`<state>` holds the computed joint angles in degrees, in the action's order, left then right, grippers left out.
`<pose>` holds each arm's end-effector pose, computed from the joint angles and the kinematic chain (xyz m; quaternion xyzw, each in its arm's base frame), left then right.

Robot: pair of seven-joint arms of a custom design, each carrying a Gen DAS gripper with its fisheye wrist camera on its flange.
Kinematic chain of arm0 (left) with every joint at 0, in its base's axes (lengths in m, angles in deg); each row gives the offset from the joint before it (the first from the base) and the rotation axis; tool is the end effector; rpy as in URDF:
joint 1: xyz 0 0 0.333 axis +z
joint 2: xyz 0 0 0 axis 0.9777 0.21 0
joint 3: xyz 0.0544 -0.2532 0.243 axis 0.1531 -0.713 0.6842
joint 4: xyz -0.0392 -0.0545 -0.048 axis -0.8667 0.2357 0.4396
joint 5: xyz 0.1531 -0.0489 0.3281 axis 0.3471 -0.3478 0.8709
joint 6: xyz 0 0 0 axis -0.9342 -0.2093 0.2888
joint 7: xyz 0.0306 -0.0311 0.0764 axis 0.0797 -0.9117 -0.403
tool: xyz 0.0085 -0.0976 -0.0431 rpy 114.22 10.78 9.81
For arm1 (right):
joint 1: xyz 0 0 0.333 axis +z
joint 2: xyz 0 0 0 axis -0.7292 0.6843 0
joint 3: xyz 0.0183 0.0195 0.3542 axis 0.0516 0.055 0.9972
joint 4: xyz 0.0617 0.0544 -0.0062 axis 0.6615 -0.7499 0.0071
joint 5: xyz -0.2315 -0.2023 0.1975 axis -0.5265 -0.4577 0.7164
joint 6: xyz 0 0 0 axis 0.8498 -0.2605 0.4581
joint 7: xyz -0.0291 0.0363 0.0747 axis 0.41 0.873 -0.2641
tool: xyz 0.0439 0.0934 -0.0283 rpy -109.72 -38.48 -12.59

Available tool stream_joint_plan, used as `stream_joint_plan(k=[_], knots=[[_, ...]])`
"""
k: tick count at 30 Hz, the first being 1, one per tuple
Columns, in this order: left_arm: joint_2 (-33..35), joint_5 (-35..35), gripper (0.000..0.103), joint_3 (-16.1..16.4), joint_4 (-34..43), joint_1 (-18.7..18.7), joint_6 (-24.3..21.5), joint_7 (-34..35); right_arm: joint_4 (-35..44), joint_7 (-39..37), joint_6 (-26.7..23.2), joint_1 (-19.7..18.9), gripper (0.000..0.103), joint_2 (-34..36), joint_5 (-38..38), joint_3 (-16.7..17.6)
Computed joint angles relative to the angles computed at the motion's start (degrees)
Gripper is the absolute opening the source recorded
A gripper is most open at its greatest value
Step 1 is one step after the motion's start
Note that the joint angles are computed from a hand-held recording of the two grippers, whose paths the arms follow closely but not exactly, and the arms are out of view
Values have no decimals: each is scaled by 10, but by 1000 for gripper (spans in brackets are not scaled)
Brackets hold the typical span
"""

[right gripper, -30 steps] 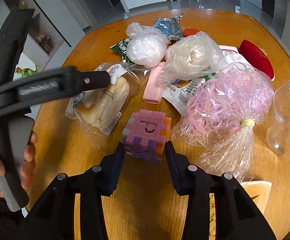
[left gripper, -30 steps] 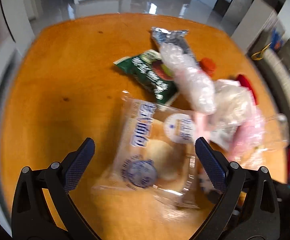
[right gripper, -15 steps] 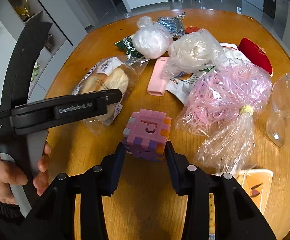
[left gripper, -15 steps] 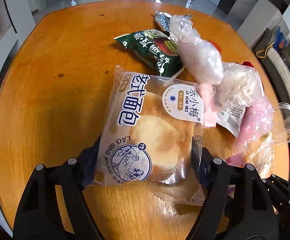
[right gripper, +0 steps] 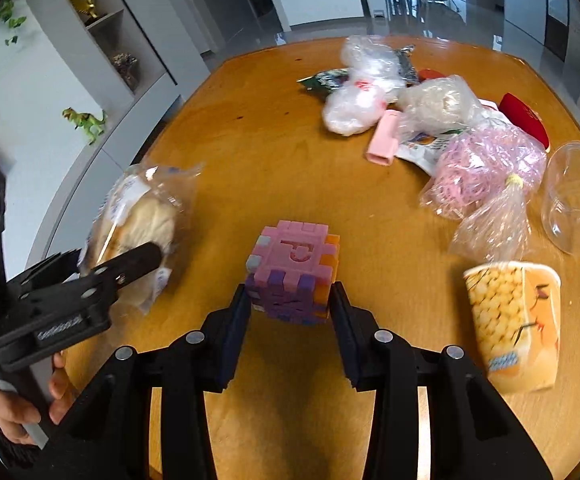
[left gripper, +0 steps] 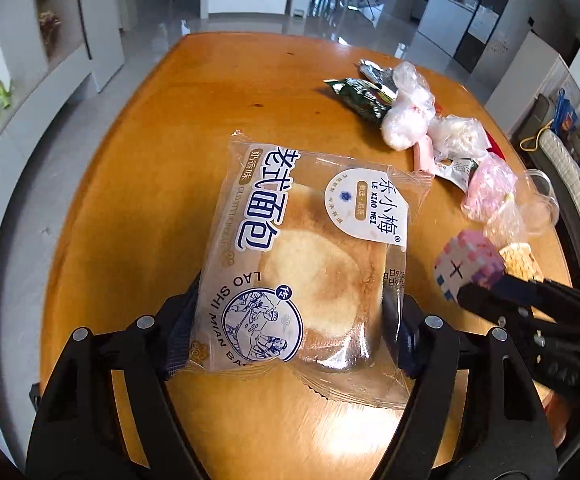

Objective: Collect trash
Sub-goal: 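Carry the bun bag and pink cube to the trash bag and release both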

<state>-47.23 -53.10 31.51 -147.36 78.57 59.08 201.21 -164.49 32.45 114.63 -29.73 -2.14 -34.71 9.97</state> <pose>0.5537 -0.0387 0.5229 -0.5908 0.7554 -0.2614 0.1097 0.5409 0.2112 0.5476 -0.6581 0.6967 -0.0805 0.2738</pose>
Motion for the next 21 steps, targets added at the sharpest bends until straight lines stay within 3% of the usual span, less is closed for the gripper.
stream_joint_plan(k=[4,13,21], knots=[[-59,-27,74,13,-67,2,32,22,-10,-1,6,14,42,-10,-4,11],[-186,-34,74,83,-204,12,69,41,8,-17,5,69,42,-3,-15,46],[-271,27,74,144,-301,85,92,20,48,-55,-11,132,42,28,-9,79]])
